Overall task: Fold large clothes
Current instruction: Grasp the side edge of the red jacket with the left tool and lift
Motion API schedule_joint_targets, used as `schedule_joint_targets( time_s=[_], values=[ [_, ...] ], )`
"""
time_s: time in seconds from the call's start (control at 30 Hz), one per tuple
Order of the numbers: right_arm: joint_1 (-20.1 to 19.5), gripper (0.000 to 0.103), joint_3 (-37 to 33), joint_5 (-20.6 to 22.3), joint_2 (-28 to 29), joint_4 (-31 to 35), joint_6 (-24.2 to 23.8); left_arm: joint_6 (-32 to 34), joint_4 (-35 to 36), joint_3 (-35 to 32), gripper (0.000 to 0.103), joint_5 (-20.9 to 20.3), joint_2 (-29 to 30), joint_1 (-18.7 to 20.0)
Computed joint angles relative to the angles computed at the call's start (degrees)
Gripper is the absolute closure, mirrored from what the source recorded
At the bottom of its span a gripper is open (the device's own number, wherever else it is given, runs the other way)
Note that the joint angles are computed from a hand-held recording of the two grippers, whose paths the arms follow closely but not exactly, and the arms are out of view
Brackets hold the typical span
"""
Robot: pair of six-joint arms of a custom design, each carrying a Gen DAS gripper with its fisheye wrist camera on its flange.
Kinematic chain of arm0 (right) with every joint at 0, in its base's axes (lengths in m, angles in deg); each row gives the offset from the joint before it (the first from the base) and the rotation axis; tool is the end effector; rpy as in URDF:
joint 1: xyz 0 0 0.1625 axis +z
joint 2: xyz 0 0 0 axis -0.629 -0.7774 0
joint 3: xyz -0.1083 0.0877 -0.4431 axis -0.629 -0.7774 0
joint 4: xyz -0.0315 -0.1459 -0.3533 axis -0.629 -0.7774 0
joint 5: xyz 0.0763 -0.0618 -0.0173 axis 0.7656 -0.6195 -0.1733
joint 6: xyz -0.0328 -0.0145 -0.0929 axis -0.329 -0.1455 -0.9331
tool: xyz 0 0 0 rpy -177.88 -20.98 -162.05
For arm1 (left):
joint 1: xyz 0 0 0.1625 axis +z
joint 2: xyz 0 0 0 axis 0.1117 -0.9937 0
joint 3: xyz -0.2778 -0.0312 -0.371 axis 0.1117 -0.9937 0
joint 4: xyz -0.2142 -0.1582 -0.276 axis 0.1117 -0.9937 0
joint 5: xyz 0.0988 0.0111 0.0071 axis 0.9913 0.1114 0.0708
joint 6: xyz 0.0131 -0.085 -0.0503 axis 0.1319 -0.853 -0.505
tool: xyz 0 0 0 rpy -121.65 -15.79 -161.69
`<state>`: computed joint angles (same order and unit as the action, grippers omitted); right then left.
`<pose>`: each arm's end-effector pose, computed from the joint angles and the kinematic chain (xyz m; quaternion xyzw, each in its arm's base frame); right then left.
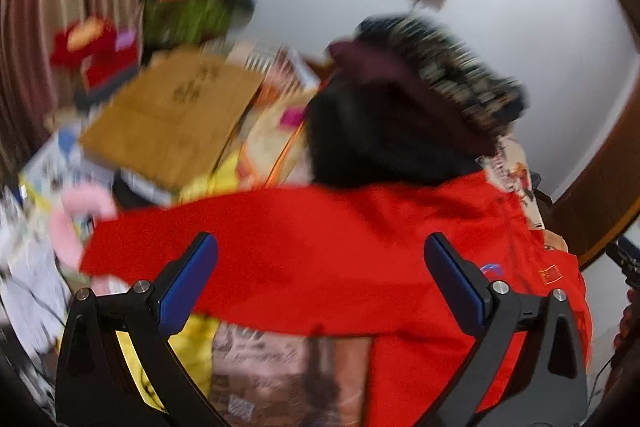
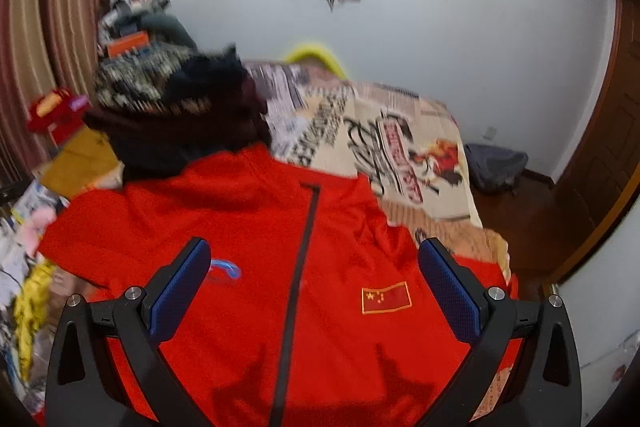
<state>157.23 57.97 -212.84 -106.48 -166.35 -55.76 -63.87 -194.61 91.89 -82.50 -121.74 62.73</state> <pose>0.3894 -0.6079 0.1637 0.1995 -0.8252 0.3668 0.3805 -0.0435 -0.6604 0.4754 0.0741 0.8916 -0.3698 0.2506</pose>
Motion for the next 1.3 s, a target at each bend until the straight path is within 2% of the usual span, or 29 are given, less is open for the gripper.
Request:
schedule_joint_targets(
  time_s=[0.07, 0.13, 0.23, 0.33, 0.47, 0.57, 0.63, 0.67, 0.7, 0.73, 0.77, 0.83, 0.97, 1.13, 1.3],
  values=[
    [-0.89, 0.0, 0.07, 0.27, -0.15, 4.3, 3.43, -4.65, 5.12, -0.99, 0.0, -1.85, -0.25, 2.79],
    [-1.77, 0.0, 0.28, 1.29, -0.72, 8.67, 7.41, -7.88, 8.03, -1.75, 0.004, -5.37, -0.05, 6.03],
    [-2.68, 0.0, -0.04, 2.61, -0.9, 12.59, 10.79, -11.98, 11.85, -2.46, 0.011, -8.09, 0.35, 9.25],
    [-3.25, 0.0, -0.58, 3.12, -0.51, 14.38, 11.59, -15.5, 14.04, -3.05, 0.014, -10.83, 1.22, 12.24],
    [-3.49, 0.0, -1.95, 1.29, 0.98, 15.38, 10.78, -17.31, 12.15, -4.14, 0.021, -14.54, 3.09, 15.66],
    [-3.82, 0.0, -2.55, 0.92, 1.46, 17.02, 11.04, -17.29, 11.41, -5.74, 0.036, -17.69, 4.61, 17.17],
    [-3.89, 0.0, -2.81, 0.69, 1.55, 18.17, 11.61, -16.37, 10.43, -6.2, 0.054, -15.91, 5.3, 16.84],
    [-3.93, 0.0, -2.9, 0.57, 1.59, 18.37, 11.67, -15.78, 9.73, -6.22, 0.062, -13.9, 5.54, 16.34],
    [-4.03, 0.0, -3.21, 0.39, 1.77, 18.32, 11.44, -15.35, 9.19, -6.11, 0.078, -10.83, 5.71, 15.51],
    [-3.98, 0.0, -3.15, -0.03, 1.81, 17.93, 11.21, -14.74, 8.97, -6.29, 0.085, -8.94, 5.97, 15.0],
    [-3.96, 0.0, -3.16, -0.31, 1.89, 17.41, 10.77, -14.07, 8.57, -6.25, 0.087, -7.85, 5.96, 14.54],
    [-3.8, 0.0, -2.94, -1.03, 2.05, 15.53, 9.38, -13.9, 9.03, -6.71, 0.093, -8.29, 5.86, 13.98],
    [-3.46, 0.0, -2.71, -2.01, 2.24, 11.99, 5.52, -10.35, 7.62, -6.96, 0.095, -5.53, 5.33, 10.9],
    [-3.25, 0.0, -1.32, -0.83, 0.87, 10.06, 4.52, -3.65, 2.39, -7.31, 0.096, -6.44, 4.91, 5.38],
    [-3.39, 0.0, 1.65, 1.67, -1.4, 7.33, 5.33, 2.44, -1.43, -6.61, 0.096, -10.43, 5.79, -0.67]
  ],
)
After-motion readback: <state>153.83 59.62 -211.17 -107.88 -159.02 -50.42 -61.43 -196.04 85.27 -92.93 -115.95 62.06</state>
